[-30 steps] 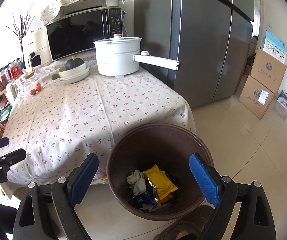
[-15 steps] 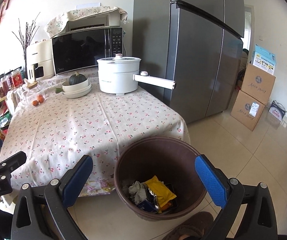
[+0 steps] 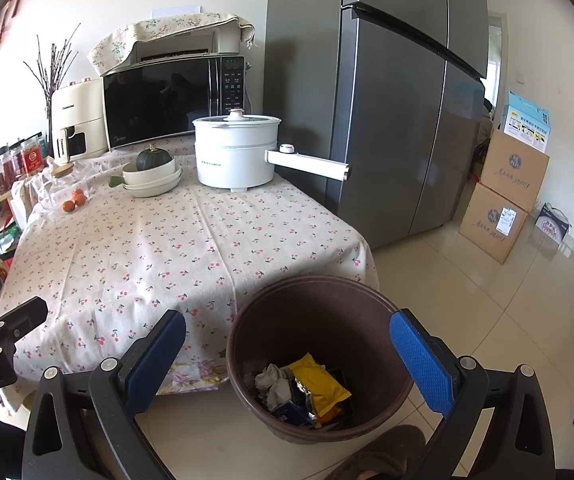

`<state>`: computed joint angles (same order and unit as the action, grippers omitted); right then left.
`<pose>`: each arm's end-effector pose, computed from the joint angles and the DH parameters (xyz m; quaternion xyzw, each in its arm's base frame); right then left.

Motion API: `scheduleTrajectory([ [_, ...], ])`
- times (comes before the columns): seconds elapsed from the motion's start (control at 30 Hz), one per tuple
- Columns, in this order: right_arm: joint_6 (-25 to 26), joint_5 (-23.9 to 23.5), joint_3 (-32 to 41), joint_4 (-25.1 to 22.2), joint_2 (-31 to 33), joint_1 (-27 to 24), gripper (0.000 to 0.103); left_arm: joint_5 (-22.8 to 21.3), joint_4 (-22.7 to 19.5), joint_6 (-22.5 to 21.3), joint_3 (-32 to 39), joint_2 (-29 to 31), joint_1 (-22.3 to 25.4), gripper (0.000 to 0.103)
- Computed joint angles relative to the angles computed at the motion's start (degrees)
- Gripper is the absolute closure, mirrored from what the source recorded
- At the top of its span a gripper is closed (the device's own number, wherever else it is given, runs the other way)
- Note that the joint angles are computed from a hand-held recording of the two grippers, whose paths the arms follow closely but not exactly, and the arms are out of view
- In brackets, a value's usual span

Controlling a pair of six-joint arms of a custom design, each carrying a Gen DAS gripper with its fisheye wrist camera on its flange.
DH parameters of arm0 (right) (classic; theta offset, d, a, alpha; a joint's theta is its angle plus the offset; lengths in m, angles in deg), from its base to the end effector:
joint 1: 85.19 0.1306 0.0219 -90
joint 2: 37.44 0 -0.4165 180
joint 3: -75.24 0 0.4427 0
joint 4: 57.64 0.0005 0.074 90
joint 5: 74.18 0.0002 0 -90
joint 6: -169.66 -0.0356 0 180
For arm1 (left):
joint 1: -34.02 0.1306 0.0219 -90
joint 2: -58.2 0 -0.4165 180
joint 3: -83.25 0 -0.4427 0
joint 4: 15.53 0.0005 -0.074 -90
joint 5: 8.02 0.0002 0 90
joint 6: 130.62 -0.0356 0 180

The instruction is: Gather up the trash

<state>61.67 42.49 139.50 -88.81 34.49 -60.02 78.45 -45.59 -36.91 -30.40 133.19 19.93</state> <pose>0.3815 0.1611 0.4010 0.0444 0.8822 -0.0389 0.4672 0.4243 -0.1048 0.3977 0.0682 0.8985 -0.0395 0.4318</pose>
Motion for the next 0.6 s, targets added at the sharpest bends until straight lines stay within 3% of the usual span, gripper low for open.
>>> scheduleTrajectory([
  [0.6, 1.7, 1.5, -0.6, 2.3, -0.6, 0.5, 0.000, -0.7, 1.3, 0.7, -0.4, -0.7, 0.0, 0.000],
])
